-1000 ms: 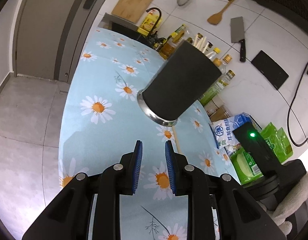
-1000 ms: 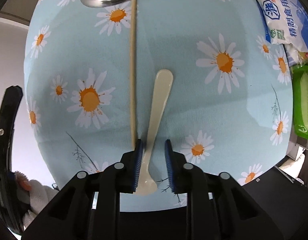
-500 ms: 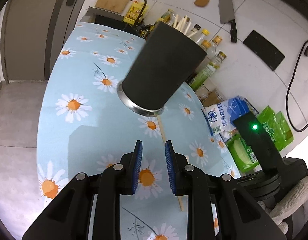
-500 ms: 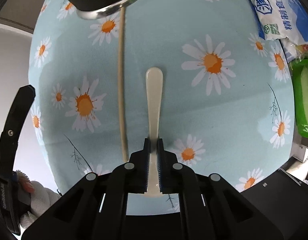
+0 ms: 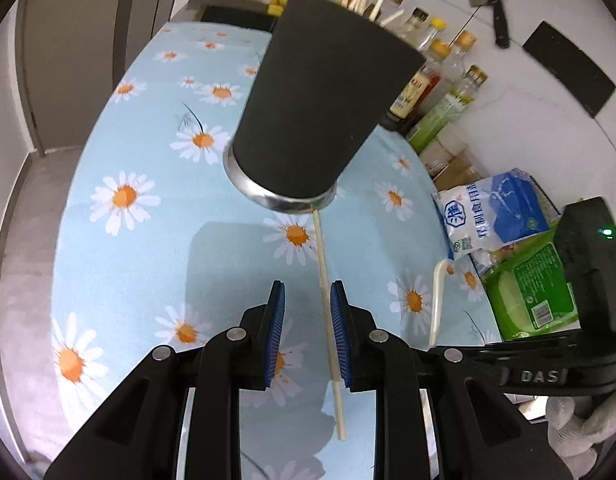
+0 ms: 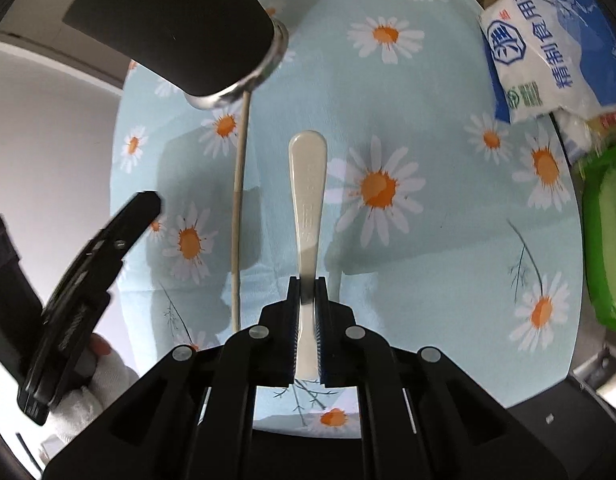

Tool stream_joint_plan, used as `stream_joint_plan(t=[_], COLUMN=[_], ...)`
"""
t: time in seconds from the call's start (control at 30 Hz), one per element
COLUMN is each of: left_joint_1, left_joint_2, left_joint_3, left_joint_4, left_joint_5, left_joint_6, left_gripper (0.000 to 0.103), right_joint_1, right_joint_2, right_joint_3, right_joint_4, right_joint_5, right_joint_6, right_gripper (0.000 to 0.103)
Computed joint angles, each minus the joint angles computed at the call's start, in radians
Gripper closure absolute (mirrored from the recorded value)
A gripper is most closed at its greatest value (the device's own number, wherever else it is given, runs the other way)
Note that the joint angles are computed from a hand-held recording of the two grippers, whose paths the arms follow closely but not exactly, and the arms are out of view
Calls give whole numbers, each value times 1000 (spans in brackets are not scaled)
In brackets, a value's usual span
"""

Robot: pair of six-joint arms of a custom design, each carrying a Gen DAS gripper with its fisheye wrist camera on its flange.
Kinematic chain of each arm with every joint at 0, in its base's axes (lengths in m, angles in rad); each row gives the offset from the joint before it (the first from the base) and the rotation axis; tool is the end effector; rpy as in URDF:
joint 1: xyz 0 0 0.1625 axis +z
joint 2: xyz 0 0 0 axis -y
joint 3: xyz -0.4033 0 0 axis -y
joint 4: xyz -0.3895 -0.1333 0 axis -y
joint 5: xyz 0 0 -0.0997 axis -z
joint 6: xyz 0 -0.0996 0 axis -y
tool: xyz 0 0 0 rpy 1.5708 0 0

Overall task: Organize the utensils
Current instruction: 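Close the right tool on the white spoon while the left tool grasps the chopstick, then lift the spoon and chopstick with both tools up over the black holder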

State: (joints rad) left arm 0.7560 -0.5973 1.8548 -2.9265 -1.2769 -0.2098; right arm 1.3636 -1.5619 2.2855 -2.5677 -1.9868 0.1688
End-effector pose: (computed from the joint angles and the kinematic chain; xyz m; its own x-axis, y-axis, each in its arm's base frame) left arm -0.2977 -0.5036 -0.0663 -0.8132 0.5199 -0.2615 0.5672 0.8087 -0.1559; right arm 0.0055 -0.4263 0.2471 -0.8270 0.4490 0.3382 0.3419 0.8794 -0.3315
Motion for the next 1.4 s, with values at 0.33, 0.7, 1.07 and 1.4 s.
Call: stream_joint_plan(t=[0.33, 0.7, 1.07, 1.4], left_joint_1=[-72, -109, -86, -107], left_joint_2=[64, 148, 215, 264], left_joint_3=[-63, -212, -383, -451], left_joint_4=[168, 444, 683, 761], left_joint_5=[72, 183, 176, 246], left_joint_6=[-101, -231, -268, -305], left_gripper=[81, 81, 82, 99], right_joint_1=[-50, -162, -283, -319], right_joint_2=[-198, -432, -556, -539], right_joint_3=[94, 155, 154, 120], right_joint_4=[-39, -6, 130, 150], right_joint_5=[104, 276, 439, 492], right_joint_6=[-237, -438, -555, -591], right_gripper=[95, 95, 95, 95])
